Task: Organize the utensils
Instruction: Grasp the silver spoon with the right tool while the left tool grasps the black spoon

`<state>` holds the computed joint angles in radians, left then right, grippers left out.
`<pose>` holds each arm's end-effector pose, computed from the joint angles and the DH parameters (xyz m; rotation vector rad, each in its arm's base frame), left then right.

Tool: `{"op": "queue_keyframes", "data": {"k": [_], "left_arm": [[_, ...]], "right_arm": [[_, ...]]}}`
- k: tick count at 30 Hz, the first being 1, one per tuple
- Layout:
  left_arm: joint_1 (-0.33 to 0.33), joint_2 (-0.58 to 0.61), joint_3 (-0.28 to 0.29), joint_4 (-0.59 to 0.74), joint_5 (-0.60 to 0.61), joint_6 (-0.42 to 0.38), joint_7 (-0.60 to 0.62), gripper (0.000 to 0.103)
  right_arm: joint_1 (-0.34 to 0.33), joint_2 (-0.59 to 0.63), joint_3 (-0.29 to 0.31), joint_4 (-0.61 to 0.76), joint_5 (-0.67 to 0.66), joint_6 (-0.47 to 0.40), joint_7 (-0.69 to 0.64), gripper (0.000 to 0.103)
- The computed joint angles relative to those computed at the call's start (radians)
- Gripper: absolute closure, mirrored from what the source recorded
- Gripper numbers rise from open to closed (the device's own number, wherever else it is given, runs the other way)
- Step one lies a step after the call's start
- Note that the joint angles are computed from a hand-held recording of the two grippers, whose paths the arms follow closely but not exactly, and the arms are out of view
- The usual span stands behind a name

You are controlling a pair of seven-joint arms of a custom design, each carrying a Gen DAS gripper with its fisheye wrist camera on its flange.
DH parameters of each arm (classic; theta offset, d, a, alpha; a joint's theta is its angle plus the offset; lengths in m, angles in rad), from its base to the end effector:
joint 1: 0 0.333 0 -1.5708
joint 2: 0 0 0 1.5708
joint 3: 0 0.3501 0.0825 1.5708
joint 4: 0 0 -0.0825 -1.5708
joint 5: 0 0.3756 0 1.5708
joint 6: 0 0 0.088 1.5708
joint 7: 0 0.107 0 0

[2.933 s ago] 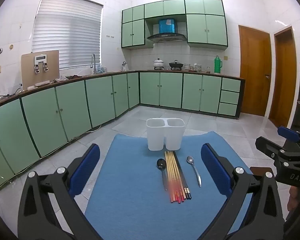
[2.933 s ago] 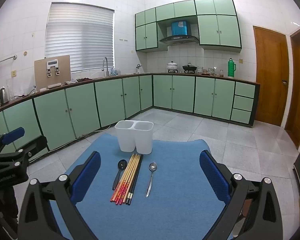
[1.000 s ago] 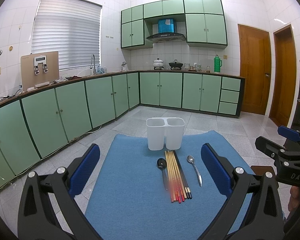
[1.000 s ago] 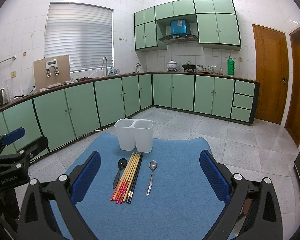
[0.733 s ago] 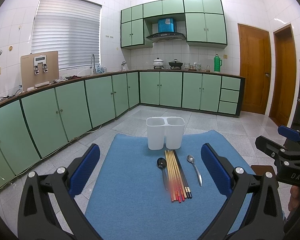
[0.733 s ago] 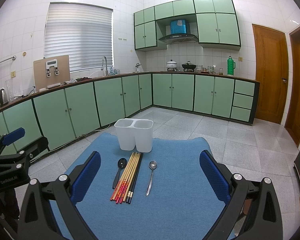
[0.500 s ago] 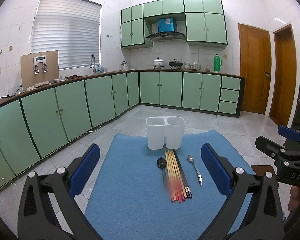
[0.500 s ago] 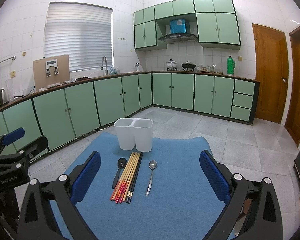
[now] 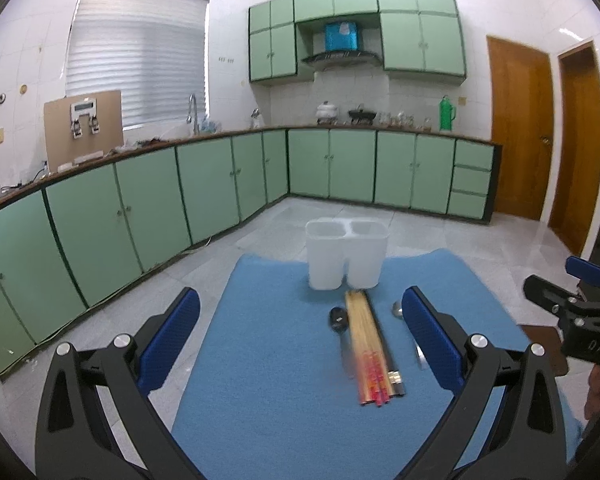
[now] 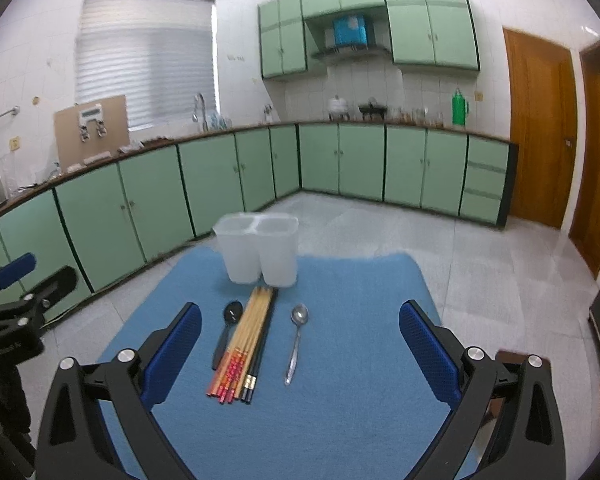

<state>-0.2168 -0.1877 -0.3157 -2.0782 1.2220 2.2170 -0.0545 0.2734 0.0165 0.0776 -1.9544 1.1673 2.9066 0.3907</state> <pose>0.4614 -0.2510 0.5963 -1.7324 1.1030 -0.6572 0.5736 0.1503 0.5848 -1.8047 1.0676 -0.5424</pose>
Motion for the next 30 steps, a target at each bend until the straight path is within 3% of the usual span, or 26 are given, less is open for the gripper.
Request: {"op": "queue_keyframes", "data": {"k": [5, 10, 15, 23, 30], "left_arm": [[0.031, 0.068, 0.056, 0.016, -0.074, 0.056, 0.076, 0.005], [0.058, 0.151, 0.103, 0.045, -0.157, 0.118, 0.156, 0.005], [0.079, 0.202, 0.138, 0.062, -0.208, 0.171, 0.201, 0.005], [0.104, 0.296, 0.182, 0.114, -0.299, 0.269, 0.301, 0.005], [0.095, 0.388, 0.202, 0.188, -0.392, 0.323, 0.414, 0.005]], "right_arm": [[0.010, 0.157, -0.021, 0.099, -0.400, -0.032, 0.370, 0.006], [-0.003, 0.314, -0.011, 0.280, -0.585, -0.190, 0.552, 0.007], [0.003, 0.454, -0.002, 0.458, -0.720, -0.289, 0.664, 0.017], [0.014, 0.646, -0.003, 0.730, -0.831, -0.457, 0.788, 0.033], [0.000, 0.715, 0.009, 0.844, -0.855, -0.566, 0.820, 0.067]]}}
